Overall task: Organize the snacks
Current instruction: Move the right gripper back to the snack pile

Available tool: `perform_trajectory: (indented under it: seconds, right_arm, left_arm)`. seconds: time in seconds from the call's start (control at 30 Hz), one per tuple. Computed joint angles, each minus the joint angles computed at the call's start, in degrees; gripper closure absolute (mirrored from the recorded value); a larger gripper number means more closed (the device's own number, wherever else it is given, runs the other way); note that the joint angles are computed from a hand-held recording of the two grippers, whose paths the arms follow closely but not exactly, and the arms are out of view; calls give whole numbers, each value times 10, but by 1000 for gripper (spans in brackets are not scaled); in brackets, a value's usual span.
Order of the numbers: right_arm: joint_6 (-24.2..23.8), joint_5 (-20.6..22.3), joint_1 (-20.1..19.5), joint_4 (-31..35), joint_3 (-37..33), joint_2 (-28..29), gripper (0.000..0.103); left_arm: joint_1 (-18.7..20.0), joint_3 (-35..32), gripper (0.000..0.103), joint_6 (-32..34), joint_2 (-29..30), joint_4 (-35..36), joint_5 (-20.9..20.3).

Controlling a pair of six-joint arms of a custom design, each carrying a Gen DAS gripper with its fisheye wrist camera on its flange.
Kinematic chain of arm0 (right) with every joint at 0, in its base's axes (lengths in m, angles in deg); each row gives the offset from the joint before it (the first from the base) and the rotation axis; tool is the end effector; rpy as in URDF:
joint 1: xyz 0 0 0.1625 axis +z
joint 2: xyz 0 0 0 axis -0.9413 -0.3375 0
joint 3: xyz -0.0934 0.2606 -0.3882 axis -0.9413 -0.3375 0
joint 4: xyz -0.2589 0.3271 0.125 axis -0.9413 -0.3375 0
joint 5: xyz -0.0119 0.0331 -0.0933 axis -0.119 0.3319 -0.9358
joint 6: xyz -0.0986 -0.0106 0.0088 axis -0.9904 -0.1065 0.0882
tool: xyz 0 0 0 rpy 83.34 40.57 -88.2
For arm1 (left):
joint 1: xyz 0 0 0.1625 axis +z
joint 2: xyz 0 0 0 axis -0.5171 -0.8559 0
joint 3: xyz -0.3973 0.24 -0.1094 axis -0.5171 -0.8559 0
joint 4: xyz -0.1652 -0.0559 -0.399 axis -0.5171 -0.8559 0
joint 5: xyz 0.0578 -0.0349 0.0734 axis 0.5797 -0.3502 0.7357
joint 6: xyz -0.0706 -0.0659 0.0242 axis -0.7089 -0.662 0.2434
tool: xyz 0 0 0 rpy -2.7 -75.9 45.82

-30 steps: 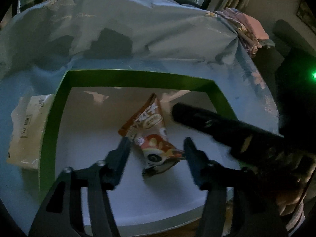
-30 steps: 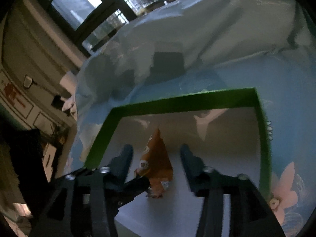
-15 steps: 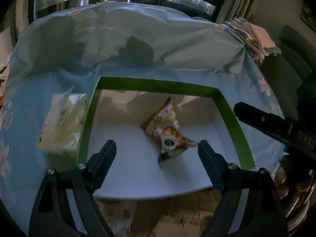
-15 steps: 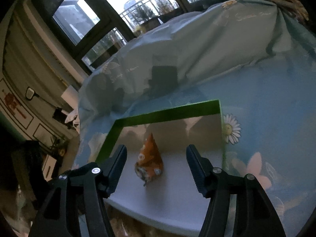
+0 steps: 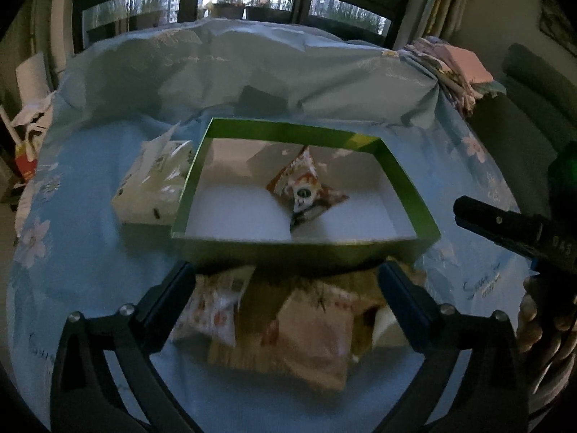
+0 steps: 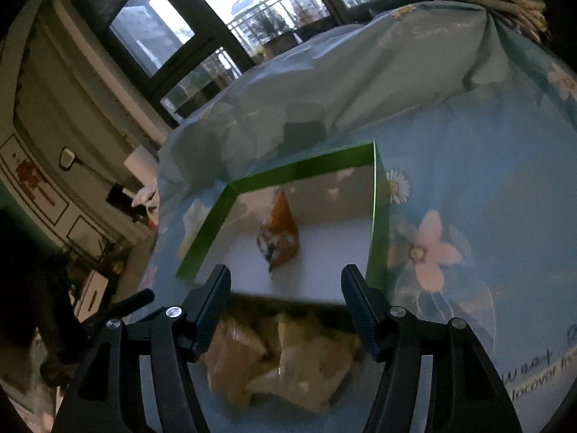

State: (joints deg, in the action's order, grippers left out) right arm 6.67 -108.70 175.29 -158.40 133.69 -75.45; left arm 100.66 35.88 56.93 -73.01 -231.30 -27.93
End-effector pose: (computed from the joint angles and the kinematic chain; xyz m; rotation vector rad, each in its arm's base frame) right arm 0.3538 -0.8329 0.0284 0.7146 -2.8769 0.8175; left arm -0.0572 -0.7209 0.3330 0.2633 2.3467 -0.9637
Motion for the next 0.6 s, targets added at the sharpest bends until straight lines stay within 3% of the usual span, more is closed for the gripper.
perform_trajectory:
  seconds: [0.2, 0.6]
  right_arm:
    - [-8, -11, -6, -17, 67, -26, 39]
    - [-15, 11, -28, -40, 129, -46, 38]
  left_arm:
    - [-17, 64, 0, 25, -12, -42, 23]
    - [-30, 104, 1, 43, -1, -53, -4]
